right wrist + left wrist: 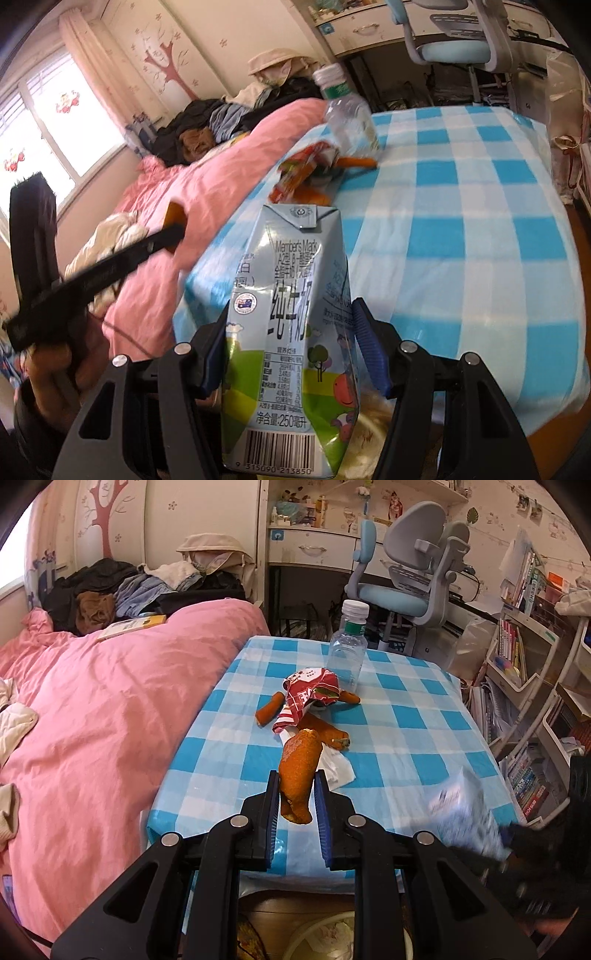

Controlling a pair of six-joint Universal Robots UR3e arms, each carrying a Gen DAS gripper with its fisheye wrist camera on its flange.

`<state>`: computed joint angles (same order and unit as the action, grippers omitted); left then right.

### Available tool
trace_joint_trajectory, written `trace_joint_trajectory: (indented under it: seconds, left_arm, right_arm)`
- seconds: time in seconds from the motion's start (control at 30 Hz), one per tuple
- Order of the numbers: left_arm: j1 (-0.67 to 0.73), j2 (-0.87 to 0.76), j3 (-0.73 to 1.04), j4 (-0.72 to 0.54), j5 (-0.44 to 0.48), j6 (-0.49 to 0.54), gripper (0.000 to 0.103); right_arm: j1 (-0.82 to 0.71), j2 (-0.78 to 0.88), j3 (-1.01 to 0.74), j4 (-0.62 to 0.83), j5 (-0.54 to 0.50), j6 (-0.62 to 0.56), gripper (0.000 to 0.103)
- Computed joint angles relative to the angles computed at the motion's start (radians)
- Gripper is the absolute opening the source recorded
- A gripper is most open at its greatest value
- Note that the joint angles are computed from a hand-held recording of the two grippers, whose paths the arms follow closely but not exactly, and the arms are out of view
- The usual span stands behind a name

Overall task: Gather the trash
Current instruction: 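Drop the milk carton into the yellow bin with the right tool while the left tool carries the sausage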

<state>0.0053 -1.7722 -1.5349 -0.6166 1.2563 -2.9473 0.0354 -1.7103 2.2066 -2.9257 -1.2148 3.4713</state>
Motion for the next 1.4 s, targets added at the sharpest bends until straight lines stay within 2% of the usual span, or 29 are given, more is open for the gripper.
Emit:
trace_joint_trajectory:
  seconds: [0.33, 0.47, 0.53, 0.67, 0.8, 0.9, 1.03, 1.23, 1.3, 1.4]
  left_arm:
    - [0.011, 0.091, -0.131, 0.028, -0.017, 0.01, 0.018]
    - [0.008, 0.131, -0.192, 0.039, -0.016, 0.023, 0.018]
    - [0.007, 0.151, -0.221, 0.042, -0.015, 0.028, 0.018]
    - [0.007, 0.207, -0.298, 0.046, -0.013, 0.039, 0.018]
    - [0.006, 0.272, -0.383, 0.03, -0.016, 0.05, 0.018]
    - [-0.006, 0.317, -0.452, 0.023, -0.006, 0.066, 0.018]
    - [-0.03, 0.388, -0.543, -0.01, 0.005, 0.097, 0.018]
    - [-0.06, 0.474, -0.626, -0.103, 0.018, 0.144, 0.019]
    - [-0.072, 0.484, -0.637, -0.132, 0.027, 0.158, 0.022]
    - [-0.087, 0.501, -0.657, -0.12, 0.05, 0.15, 0.045]
  right_arm:
    - [0.163, 0.036, 0.063, 0.048, -0.036, 0.05, 0.06]
    - [0.228, 0.085, 0.029, 0.148, -0.062, 0.062, 0.061]
    - [0.24, 0.107, 0.008, 0.215, -0.063, 0.057, 0.061]
    - [0.229, 0.059, 0.035, 0.22, -0.097, 0.082, 0.063]
    - [0.213, -0.043, 0.106, 0.167, -0.183, 0.135, 0.065]
    - [0.206, -0.124, 0.15, 0.104, -0.284, 0.187, 0.074]
    - [0.251, -0.172, 0.163, 0.046, -0.435, 0.235, 0.082]
    - [0.301, -0.215, 0.186, -0.032, -0.594, 0.261, 0.088]
    - [0.31, -0.203, 0.18, -0.046, -0.619, 0.266, 0.088]
    - [0.339, -0.166, 0.16, -0.061, -0.663, 0.284, 0.09]
